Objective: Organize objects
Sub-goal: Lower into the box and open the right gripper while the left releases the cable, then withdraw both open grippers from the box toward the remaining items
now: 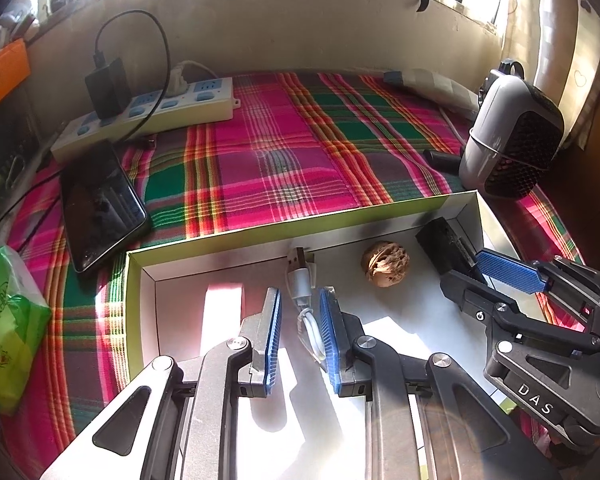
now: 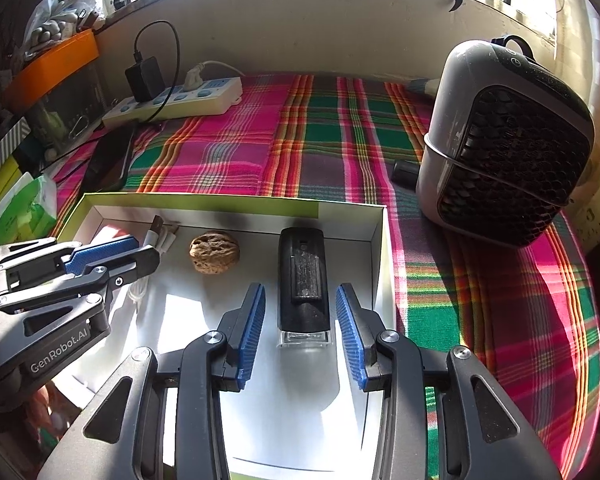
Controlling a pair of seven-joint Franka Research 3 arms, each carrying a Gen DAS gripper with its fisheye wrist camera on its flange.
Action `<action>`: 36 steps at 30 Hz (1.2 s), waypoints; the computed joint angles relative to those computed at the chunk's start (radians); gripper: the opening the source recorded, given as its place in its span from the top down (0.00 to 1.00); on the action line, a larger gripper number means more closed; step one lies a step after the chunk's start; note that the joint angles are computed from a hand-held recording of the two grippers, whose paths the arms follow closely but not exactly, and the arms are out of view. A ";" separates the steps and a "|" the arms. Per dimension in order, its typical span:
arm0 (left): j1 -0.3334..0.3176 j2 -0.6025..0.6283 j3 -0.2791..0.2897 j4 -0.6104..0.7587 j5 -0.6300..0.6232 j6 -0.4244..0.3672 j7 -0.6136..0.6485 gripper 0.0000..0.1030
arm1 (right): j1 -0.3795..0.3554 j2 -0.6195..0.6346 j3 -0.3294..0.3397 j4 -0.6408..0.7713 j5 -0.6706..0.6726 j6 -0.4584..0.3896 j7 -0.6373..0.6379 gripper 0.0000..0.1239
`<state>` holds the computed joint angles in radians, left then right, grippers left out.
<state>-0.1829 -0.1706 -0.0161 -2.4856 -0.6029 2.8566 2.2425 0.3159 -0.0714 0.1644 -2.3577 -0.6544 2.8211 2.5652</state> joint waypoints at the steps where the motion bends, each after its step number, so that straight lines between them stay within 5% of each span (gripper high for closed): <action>1: -0.001 -0.007 0.000 -0.005 -0.001 -0.001 0.003 0.82 | 0.000 -0.004 0.000 -0.004 0.001 0.002 0.003 0.69; 13: -0.043 -0.128 0.039 -0.105 0.042 0.055 -0.026 0.82 | -0.047 -0.094 0.054 -0.082 -0.044 0.037 0.094 0.64; 36: -0.163 -0.431 0.234 -0.342 0.240 0.082 -0.157 0.82 | -0.185 -0.307 0.250 -0.250 0.031 0.119 0.142 0.64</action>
<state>-0.3455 -0.6014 0.2177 -2.8272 -0.3632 2.9389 2.0851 0.1313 -0.3784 0.4141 -2.6080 -0.6237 2.9402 2.7072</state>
